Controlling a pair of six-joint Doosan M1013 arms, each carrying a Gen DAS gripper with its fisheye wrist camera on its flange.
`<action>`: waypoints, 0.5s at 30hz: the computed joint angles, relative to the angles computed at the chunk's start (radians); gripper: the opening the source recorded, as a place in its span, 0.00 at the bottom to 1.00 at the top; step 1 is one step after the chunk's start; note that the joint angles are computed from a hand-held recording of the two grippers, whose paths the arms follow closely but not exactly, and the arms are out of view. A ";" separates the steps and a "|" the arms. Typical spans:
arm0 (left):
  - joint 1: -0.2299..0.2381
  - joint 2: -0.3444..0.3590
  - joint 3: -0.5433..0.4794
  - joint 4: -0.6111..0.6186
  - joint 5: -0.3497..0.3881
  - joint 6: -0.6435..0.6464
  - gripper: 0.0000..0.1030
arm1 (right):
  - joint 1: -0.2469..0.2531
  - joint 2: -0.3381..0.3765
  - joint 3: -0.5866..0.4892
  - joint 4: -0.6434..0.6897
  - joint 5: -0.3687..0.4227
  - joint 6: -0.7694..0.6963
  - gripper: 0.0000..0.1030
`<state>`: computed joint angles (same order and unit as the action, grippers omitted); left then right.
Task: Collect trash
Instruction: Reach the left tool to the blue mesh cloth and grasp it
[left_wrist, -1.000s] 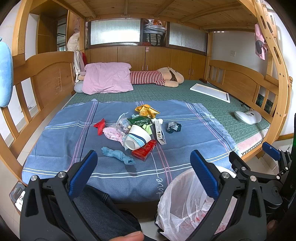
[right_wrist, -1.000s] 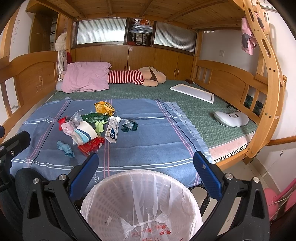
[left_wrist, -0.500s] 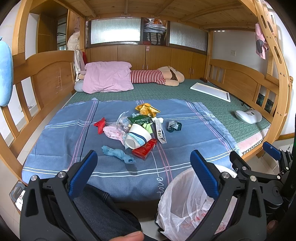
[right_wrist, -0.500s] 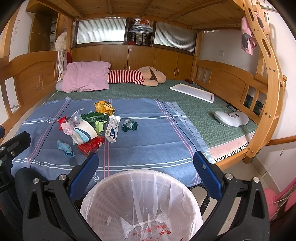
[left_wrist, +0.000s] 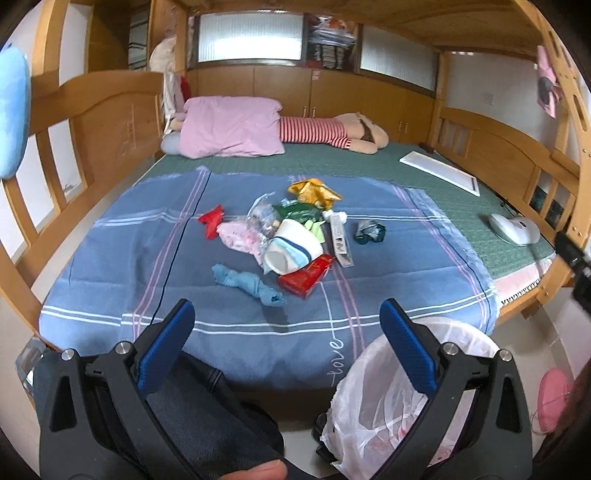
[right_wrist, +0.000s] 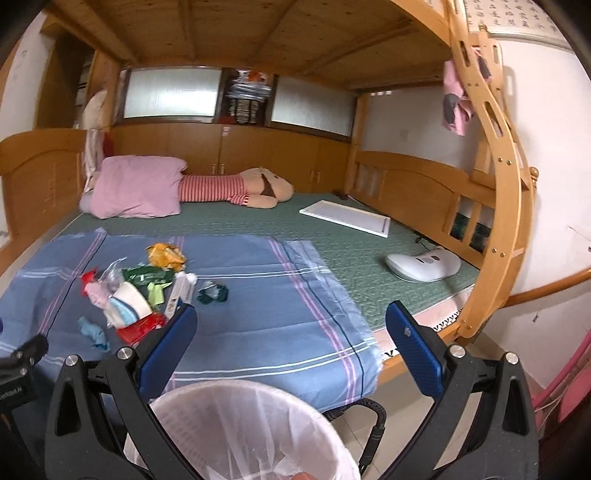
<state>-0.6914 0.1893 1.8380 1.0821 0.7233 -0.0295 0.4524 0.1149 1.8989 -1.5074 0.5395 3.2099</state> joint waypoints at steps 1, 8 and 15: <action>0.003 0.002 0.002 0.000 -0.002 -0.005 0.97 | -0.002 0.003 0.000 0.006 -0.003 0.000 0.97; 0.027 0.029 0.003 -0.038 -0.016 0.009 0.97 | 0.012 -0.006 0.049 -0.287 0.055 0.432 0.97; 0.031 0.027 0.014 -0.012 -0.052 -0.015 0.97 | 0.033 0.022 0.020 -0.235 0.100 0.341 0.97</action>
<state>-0.6608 0.2162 1.8523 1.0702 0.6711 -0.0446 0.4855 0.1370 1.9191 -1.7420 0.6391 3.5507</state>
